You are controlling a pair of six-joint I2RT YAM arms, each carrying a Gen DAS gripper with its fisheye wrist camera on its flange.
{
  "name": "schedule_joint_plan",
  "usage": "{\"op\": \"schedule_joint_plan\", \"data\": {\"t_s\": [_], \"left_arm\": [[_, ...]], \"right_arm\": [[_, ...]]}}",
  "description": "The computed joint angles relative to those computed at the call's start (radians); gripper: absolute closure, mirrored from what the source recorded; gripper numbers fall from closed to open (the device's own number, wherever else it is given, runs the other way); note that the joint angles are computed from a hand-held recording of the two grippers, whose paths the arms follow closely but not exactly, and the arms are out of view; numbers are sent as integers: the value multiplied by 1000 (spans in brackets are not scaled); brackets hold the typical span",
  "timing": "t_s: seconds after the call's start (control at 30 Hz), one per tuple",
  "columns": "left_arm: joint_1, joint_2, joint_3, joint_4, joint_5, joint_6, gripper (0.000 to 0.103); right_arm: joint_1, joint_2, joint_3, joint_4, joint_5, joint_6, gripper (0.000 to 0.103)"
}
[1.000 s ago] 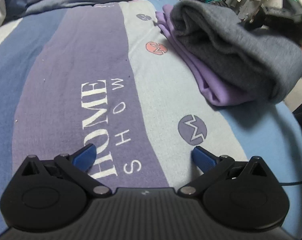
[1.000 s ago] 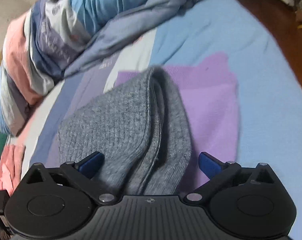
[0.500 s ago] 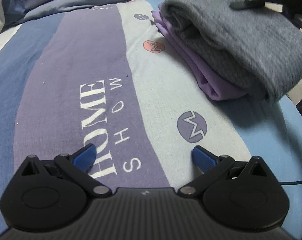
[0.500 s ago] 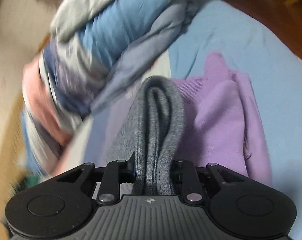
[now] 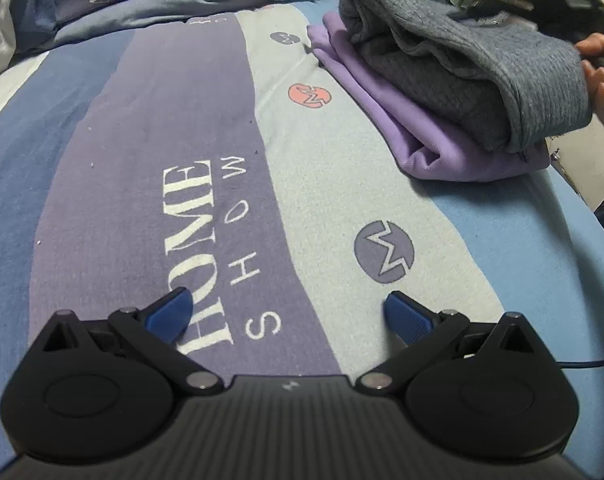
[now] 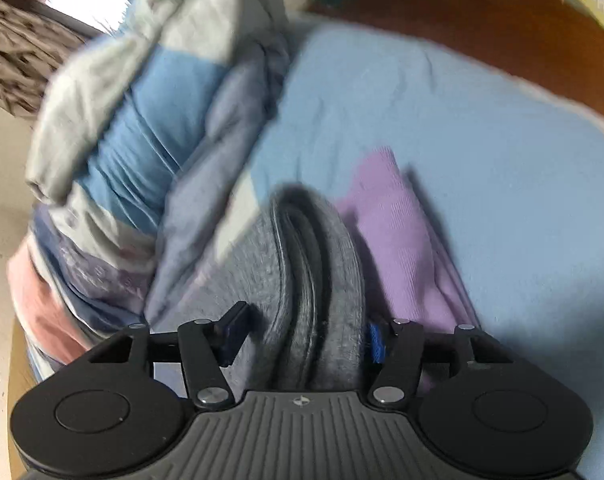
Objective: Fold clothes
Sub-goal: 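Open both grippers and release the sweater on the lilac garment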
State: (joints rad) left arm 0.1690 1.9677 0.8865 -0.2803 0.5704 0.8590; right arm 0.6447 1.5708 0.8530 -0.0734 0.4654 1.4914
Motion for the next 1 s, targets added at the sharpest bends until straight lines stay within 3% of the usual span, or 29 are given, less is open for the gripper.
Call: {"op": "schedule_joint_plan", "data": {"t_s": [0.1, 0.17, 0.23, 0.3, 0.4, 0.43, 0.47, 0.5, 0.53, 0.6, 0.7, 0.73, 0.77, 0.83, 0.9, 1.0], "left_arm": [[13, 5, 4, -10, 17, 20, 0], [17, 4, -6, 6, 22, 21, 0], [15, 0, -20, 27, 22, 17, 0], [14, -3, -30, 40, 21, 14, 0], [9, -2, -21, 28, 15, 8, 0], [6, -1, -16, 20, 12, 9, 0], [6, 0, -10, 9, 9, 10, 0], [5, 1, -2, -2, 7, 12, 0], [5, 2, 4, -12, 6, 13, 0], [4, 1, 12, -25, 2, 14, 0], [-3, -11, 17, -44, -17, -8, 0], [-3, -18, 29, -73, -24, -25, 0], [-1, -24, 44, -108, -30, -43, 0], [33, -22, 116, -262, -1, -65, 0], [75, -33, 173, -407, 20, -75, 0], [148, -107, 198, -563, 9, -53, 0]], "right_arm": [[130, -130, 15, -140, 284, 39, 38], [221, -203, -7, -90, 376, -7, 25], [288, -223, -22, 37, 363, -108, 22], [328, -170, 35, 15, 310, -145, 21], [331, -80, -12, 91, 200, -19, 25], [339, -54, -35, 72, 215, 75, 37], [349, -25, -47, 21, 241, 175, 63], [357, -1, -50, -48, 262, 269, 79], [364, 13, -45, -134, 292, 347, 103], [360, 4, -58, -198, 314, 417, 103], [369, 4, 55, -373, 314, 386, 93], [375, 10, 106, -439, 314, 368, 70], [379, 18, 158, -505, 314, 350, 40], [420, 76, 294, -643, 364, 301, 19], [447, 127, 378, -685, 375, 195, 18], [427, 283, 545, -775, 284, 61, 15]]}}
